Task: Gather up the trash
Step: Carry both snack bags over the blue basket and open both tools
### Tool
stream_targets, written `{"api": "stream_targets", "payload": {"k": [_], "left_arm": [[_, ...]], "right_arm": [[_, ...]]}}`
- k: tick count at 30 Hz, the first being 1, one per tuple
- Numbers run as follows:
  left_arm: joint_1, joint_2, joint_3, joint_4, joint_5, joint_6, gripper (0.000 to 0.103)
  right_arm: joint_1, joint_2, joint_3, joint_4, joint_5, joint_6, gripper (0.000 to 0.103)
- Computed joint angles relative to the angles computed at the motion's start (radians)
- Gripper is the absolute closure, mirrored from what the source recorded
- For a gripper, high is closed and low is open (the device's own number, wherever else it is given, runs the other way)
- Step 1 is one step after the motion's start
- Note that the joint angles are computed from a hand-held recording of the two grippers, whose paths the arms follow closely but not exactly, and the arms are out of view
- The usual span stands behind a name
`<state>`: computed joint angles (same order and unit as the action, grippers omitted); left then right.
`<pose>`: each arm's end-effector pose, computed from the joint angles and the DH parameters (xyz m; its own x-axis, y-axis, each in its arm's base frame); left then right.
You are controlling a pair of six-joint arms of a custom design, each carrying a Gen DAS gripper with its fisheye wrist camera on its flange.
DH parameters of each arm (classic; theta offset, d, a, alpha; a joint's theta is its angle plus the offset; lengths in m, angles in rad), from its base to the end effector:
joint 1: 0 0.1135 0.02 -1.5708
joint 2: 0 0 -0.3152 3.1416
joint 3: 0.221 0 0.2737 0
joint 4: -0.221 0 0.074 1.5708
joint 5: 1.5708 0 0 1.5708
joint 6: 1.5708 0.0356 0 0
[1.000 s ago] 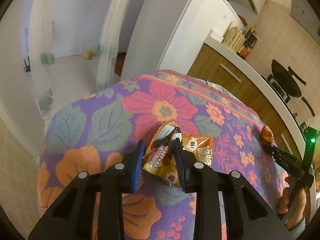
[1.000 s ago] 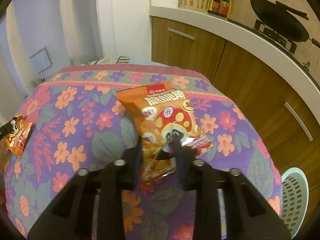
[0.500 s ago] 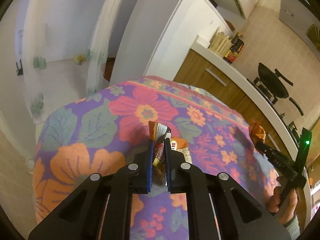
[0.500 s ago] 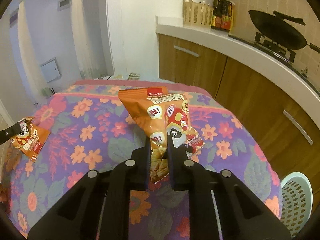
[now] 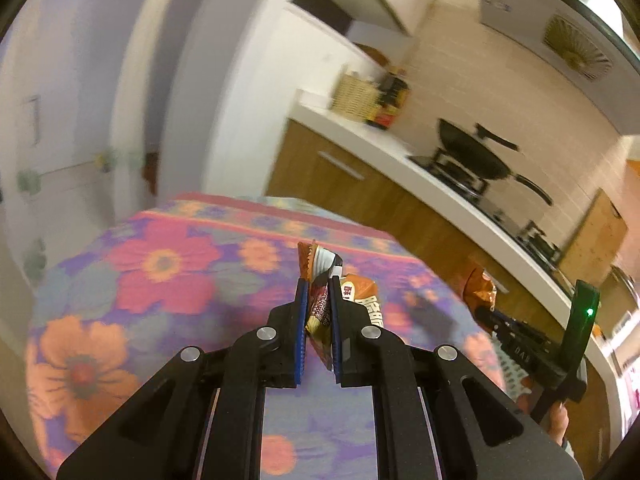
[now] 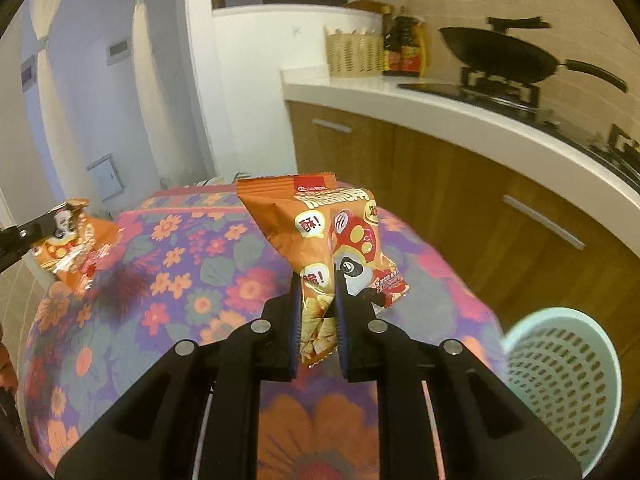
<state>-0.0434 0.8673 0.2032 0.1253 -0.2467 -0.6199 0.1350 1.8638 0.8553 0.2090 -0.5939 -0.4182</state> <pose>0.1567 0.0019 0.1808 -0.3200 -0.5500 -0.7714 -0.4340 0.8089 -0.3967 0.3702 0.0704 0.1471 -0.4470 -0.4004 -0.7999 -0.7437 0.6633 0.0836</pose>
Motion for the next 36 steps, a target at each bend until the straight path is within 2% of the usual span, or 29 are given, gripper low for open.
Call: {"api": "stream_targets", "payload": {"k": [3, 8, 19, 25, 32, 36], "left_arm": [[-0.135, 0.15, 0.056, 0.083, -0.068, -0.033, 0.095], [-0.287, 0.382, 0.174, 0.192, -0.122, -0.036, 0.095], [-0.425, 0.778, 0.472, 0.313, -0.058, 0.024, 0.095], [-0.464, 0.956, 0.651, 0.285, 0.001, 0.037, 0.095], [-0.508, 1.137, 0.875, 0.164, 0.039, 0.059, 0.095], [-0.513, 1.194, 0.94, 0.138, 0.063, 0.065, 0.093]], "right_arm": [[-0.089, -0.016, -0.002, -0.034, -0.051, -0.04, 0.091], [-0.249, -0.009, 0.024, -0.083, -0.105, -0.106, 0.091], [-0.472, 0.078, 0.137, -0.132, -0.087, -0.15, 0.091], [-0.5, 0.129, 0.183, -0.147, -0.022, -0.149, 0.091], [-0.52, 0.224, 0.29, -0.23, 0.04, -0.118, 0.091], [-0.527, 0.253, 0.312, -0.24, 0.078, -0.131, 0.091]]}}
